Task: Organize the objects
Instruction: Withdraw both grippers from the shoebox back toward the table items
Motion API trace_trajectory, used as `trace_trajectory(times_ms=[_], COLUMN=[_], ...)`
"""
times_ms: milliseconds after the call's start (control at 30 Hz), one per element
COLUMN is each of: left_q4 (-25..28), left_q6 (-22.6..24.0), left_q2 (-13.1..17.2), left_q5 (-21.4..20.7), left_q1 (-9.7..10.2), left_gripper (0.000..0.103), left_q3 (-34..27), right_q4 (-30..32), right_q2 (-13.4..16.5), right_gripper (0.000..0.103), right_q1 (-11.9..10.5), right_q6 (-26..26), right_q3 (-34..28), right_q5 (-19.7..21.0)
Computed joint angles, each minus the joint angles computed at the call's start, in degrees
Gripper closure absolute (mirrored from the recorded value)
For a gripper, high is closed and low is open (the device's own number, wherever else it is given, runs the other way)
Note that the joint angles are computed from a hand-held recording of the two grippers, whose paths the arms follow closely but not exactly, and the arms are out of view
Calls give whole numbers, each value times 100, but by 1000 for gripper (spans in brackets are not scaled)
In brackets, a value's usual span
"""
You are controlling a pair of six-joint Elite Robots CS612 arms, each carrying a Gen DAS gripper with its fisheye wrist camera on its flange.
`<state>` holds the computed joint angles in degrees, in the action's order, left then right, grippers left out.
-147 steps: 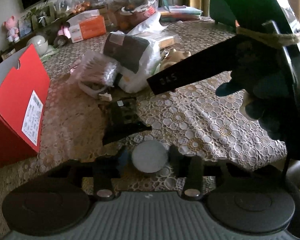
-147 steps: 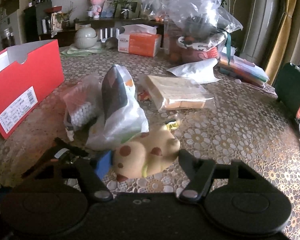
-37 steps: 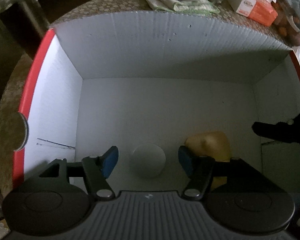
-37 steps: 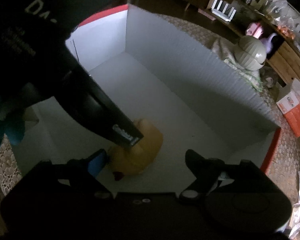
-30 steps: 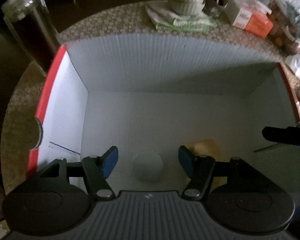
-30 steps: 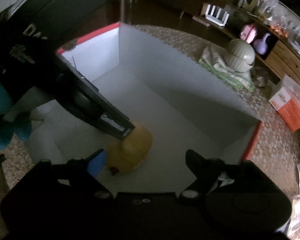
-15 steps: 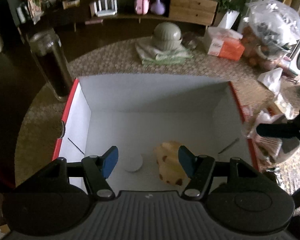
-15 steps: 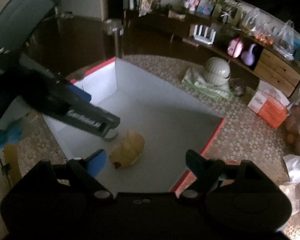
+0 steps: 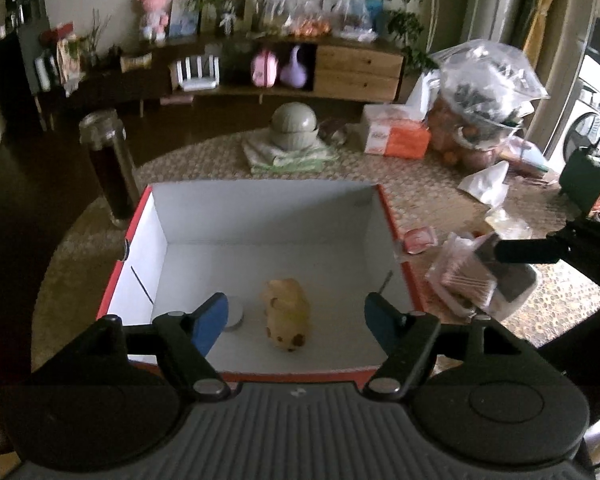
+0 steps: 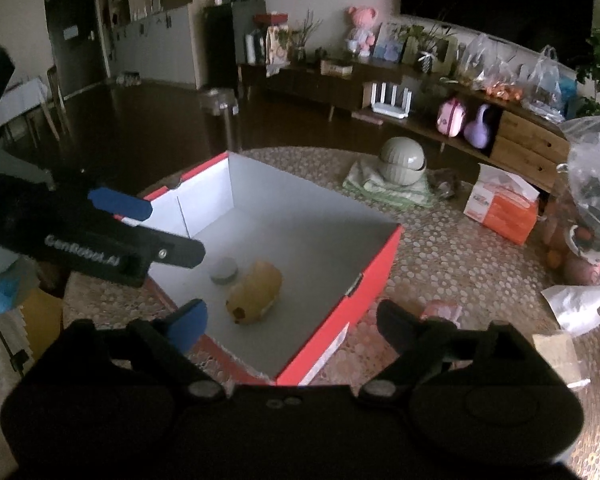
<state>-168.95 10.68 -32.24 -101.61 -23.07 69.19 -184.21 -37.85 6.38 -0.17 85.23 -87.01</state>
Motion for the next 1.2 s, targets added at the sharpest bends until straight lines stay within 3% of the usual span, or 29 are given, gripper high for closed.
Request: trace_trajectory(times_ms=[100, 400, 633, 767, 833, 1033, 1200], left_q4=[-331, -1167, -1400, -1524, -1641, -2142, -2394], left_q6=[106, -228, -442, -565, -654, -704, -650], left_q2=[-114, -309, -377, -376, -364, -277, -198], left_q5=[-16, -189, -373, -571, -643, -902, -854], left_q1=[-36, -78, -113, -116, -121, -160, -271], left_gripper=[27, 22, 18, 3, 1, 0, 0], left_q3=[284, 907, 1220, 1354, 1413, 1555, 1623], right_q4=[-407, -1276, -1710, -1919, -1987, -2335, -2468], right_q2=[-81, -256, -323, -337, -358, -405, -446], right_gripper=[6, 0, 0, 0, 0, 0, 0], right_q1=[-25, -107, -188, -217, -241, -302, -367], right_q6=[-21, 75, 311, 521, 650, 824, 936], right_q3=[261, 864, 1249, 1461, 1562, 1892, 2147], right_q5=[57, 248, 370, 361, 372, 108, -160])
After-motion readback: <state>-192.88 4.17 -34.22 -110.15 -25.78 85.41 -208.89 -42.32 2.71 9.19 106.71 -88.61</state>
